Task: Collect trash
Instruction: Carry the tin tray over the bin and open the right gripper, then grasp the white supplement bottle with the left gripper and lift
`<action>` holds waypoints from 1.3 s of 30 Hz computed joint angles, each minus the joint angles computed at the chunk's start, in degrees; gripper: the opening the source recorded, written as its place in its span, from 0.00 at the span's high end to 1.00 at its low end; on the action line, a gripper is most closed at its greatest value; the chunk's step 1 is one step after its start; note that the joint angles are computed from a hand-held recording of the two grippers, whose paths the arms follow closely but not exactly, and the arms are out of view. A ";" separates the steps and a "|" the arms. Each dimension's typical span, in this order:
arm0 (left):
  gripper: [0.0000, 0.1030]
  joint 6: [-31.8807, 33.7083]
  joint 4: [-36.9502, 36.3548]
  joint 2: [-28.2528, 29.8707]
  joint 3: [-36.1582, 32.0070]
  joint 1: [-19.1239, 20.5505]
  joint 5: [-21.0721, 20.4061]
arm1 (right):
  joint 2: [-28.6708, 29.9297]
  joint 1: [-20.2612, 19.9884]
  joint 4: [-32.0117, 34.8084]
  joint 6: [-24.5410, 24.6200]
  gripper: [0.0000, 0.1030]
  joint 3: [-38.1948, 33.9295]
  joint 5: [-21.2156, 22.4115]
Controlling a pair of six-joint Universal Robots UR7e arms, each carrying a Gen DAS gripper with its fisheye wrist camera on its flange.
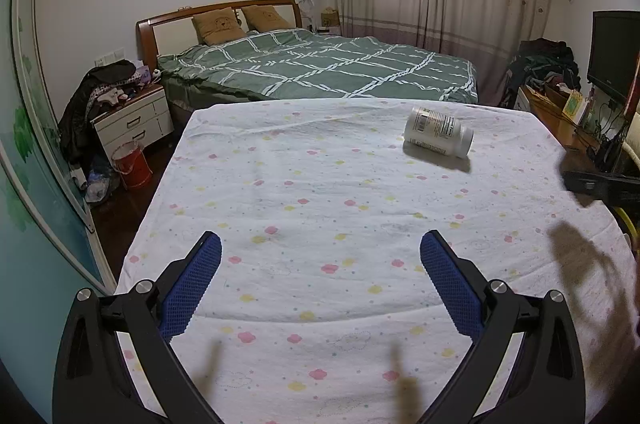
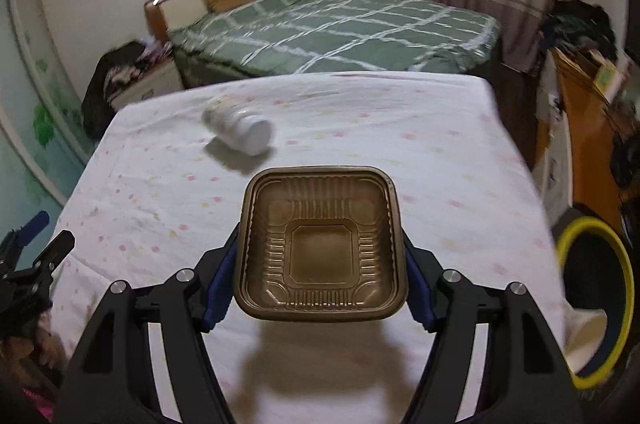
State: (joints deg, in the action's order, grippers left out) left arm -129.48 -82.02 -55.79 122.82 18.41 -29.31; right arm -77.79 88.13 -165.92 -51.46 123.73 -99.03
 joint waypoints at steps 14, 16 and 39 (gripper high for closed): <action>0.05 0.30 0.58 0.38 -0.42 -0.06 -0.20 | -1.50 -13.21 -8.11 4.49 0.35 -9.62 -3.42; 0.05 0.55 0.35 0.25 -0.33 0.03 -0.23 | -0.29 -14.44 -8.63 5.54 0.35 -11.47 -4.20; 0.05 3.76 -1.28 0.36 -0.28 0.73 -0.05 | -8.71 -17.08 -16.68 -0.26 0.24 2.86 10.01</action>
State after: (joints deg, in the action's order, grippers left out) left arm -125.72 -83.30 -55.43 122.54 19.13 -29.36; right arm -86.51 71.04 -182.60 -51.72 126.59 -89.02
